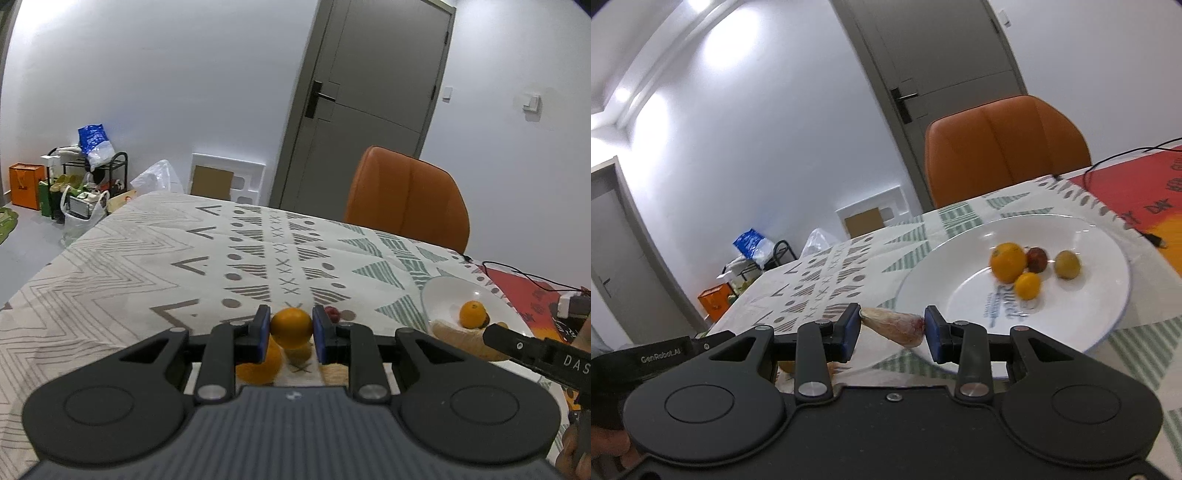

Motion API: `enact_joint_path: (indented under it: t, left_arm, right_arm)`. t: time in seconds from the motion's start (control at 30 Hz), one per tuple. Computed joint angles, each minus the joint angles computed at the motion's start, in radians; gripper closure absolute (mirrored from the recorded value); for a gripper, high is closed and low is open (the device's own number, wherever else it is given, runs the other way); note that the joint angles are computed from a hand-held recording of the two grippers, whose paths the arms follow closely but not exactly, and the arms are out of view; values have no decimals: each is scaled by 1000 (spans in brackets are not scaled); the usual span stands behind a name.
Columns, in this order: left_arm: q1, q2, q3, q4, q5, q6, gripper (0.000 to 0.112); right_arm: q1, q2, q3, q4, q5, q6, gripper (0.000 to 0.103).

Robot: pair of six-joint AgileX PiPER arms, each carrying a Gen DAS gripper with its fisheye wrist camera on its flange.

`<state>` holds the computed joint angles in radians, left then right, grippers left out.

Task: Organize fruits
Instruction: 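Carry the pomelo into the white plate with the right gripper while the left carries the mandarin there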

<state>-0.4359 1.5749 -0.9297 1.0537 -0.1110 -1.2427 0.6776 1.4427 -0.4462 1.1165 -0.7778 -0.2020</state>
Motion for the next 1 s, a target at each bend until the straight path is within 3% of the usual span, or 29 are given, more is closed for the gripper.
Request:
enact_joint_path:
  t: [0.27,0.5,0.7,0.87,1.0]
  left_arm:
    - [-68,26,-29,-74,19,75,89]
    - [-115,71,-91,-25,41,20,89]
    - [-160,110,-140,144,59,-148,89]
    - [-207,132,-173,105,73,-104,89]
    - [-242,139,-188,234,81,-231,89]
  right_arm:
    - [-41,-68,91,-4,-24,46,68]
    - [-120,-103,152,-44,-13,85,68]
    - [-170,-109,167,0,-14,53,63]
    - [-165,-131,193,-17,-52,62,62]
    - [-164,-163,216,-29,-49,80,60]
